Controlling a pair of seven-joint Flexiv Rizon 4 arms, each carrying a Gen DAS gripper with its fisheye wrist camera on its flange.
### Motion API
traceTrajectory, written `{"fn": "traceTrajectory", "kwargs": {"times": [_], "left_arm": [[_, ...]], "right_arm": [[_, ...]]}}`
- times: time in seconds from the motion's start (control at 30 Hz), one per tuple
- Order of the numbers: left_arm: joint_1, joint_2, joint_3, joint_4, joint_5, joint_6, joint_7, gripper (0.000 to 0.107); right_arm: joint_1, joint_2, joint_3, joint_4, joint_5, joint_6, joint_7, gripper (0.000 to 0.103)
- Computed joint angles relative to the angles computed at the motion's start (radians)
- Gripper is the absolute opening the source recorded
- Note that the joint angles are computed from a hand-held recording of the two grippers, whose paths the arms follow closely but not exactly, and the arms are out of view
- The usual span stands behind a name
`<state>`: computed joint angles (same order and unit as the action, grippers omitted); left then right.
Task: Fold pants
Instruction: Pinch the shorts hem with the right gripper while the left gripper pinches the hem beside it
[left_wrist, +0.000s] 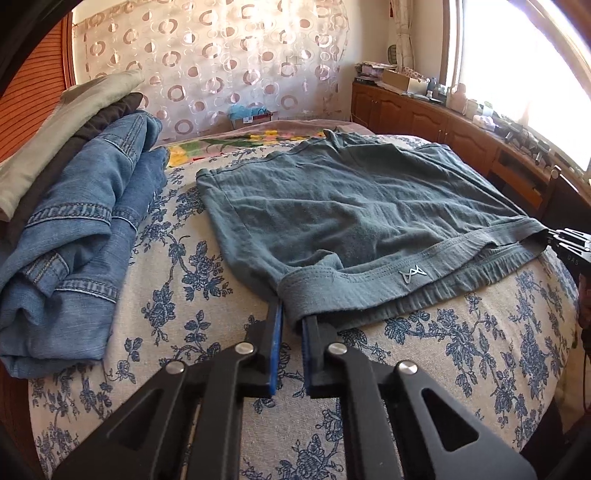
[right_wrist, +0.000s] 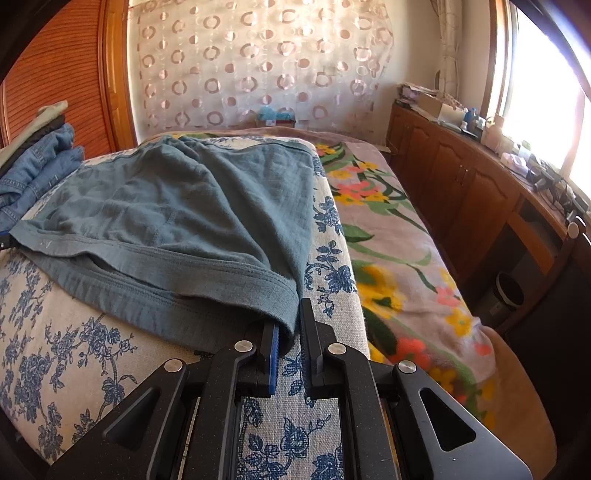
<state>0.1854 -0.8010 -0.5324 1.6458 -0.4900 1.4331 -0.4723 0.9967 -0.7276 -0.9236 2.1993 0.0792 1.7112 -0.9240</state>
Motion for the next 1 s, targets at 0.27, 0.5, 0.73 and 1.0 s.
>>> {"fn": "traceTrajectory", "kwargs": {"times": [0.27,0.5,0.73,1.0], "left_arm": [[0.075,0.024,-0.087,0.075,-0.005,0.039,0.036,0.0],[0.218,0.036,-0.243,0.175,0.023,0.104,0.042,0.0],[0.298,0.021,-0.294,0.209,0.098,0.118,-0.021,0.0],[0.393,0.005,-0.36,0.261,0.197,0.144,-0.089,0.0]], "right_arm": [[-0.029,0.015,0.03,-0.001,0.01,0.037,-0.023,0.002],[-0.01,0.035,0.037,0.015,0.047,0.071,-0.057,0.002],[0.041,0.048,0.029,0.03,0.09,0.097,-0.083,0.002],[0.089,0.073,0.031,0.065,0.139,0.136,-0.117,0.002]]}}
